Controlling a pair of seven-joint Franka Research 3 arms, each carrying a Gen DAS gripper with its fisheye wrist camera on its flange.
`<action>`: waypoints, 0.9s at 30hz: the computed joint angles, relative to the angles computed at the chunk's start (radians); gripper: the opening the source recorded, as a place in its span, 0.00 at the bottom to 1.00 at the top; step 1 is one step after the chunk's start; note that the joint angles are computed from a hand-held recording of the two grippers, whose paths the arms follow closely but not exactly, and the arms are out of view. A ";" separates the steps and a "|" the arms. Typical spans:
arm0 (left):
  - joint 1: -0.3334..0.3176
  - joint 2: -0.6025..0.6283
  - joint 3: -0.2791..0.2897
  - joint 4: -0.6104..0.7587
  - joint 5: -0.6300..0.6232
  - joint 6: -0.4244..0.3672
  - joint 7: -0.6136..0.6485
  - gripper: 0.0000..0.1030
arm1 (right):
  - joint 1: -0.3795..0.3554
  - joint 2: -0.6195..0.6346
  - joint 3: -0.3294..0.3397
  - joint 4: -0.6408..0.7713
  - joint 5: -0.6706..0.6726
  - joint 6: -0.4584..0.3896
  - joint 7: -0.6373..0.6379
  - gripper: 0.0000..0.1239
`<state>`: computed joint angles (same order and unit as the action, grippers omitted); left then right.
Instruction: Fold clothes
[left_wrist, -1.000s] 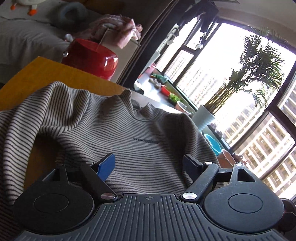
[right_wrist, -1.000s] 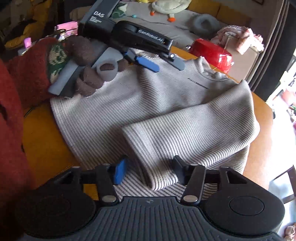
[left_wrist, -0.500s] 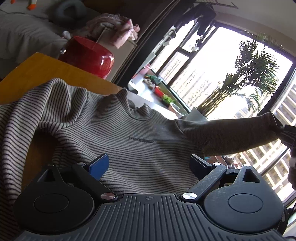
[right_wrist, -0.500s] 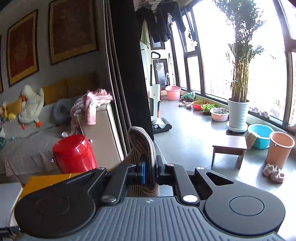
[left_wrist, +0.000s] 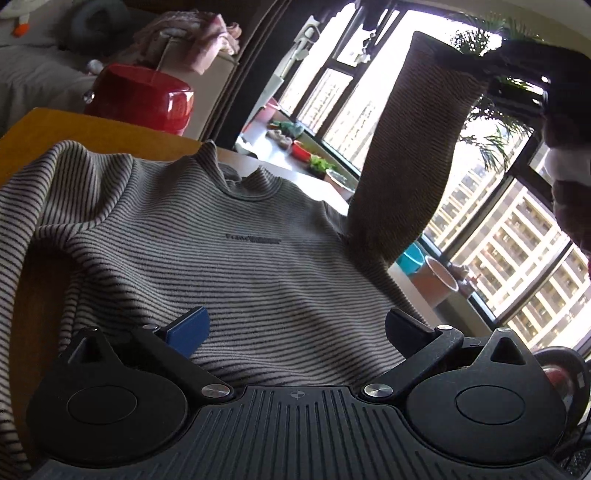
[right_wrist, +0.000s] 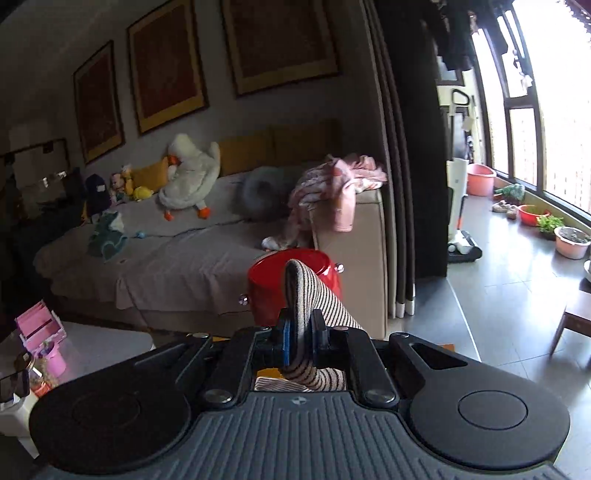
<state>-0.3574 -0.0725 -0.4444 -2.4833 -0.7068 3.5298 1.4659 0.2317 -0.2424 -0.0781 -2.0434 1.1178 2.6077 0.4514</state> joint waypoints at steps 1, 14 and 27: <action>0.004 0.002 -0.012 0.006 -0.027 -0.001 0.030 1.00 | 0.009 0.014 0.013 0.008 -0.010 -0.006 0.003 0.08; -0.032 0.016 -0.012 0.043 -0.189 -0.002 0.206 1.00 | 0.044 0.126 0.092 0.038 -0.112 -0.041 0.080 0.08; -0.052 0.012 0.016 0.030 -0.144 0.001 0.164 1.00 | 0.014 0.147 0.070 -0.001 -0.017 -0.076 0.055 0.40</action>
